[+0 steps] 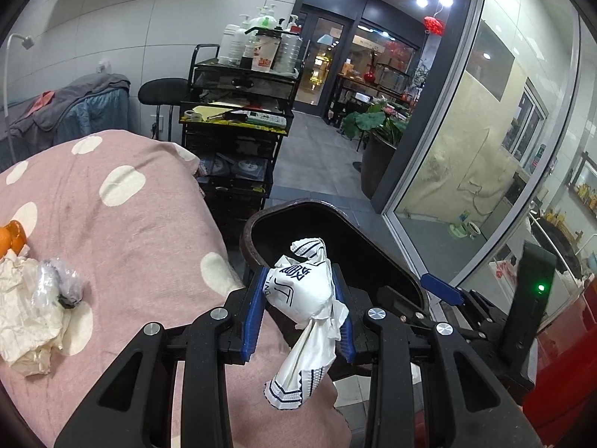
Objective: Collect trash
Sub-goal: 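Carry the white wrapper over the brown bin and open the left tool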
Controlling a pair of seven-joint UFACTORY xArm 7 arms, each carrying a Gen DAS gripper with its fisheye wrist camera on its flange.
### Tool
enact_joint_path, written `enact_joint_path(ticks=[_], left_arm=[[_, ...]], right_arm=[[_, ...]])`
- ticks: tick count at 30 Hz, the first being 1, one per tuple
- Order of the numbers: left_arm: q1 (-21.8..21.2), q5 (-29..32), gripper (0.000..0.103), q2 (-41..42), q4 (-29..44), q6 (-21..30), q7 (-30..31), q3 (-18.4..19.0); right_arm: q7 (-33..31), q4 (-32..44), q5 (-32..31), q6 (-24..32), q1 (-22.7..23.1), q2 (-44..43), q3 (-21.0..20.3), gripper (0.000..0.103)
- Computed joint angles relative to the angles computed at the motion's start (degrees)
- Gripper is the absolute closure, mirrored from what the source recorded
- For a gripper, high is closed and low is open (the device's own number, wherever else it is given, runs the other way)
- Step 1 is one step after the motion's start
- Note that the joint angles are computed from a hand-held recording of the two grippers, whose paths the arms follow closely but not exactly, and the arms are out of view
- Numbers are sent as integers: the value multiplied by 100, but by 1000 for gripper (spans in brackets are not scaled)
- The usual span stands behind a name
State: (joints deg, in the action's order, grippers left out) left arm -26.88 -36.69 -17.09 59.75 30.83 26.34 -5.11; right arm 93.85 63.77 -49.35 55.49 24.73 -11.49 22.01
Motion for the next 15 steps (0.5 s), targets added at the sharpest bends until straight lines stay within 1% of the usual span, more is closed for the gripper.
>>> enact_joint_path(ticks=[8,15], left_arm=[[-2,64,70,348,234,178,-156,-150],[32,202,70,791,657,439,-258,-338]], right_arm=[[45,-159,93,22,-26,-184,63,20],[139,-268,141,117,-49,-289,149,20]])
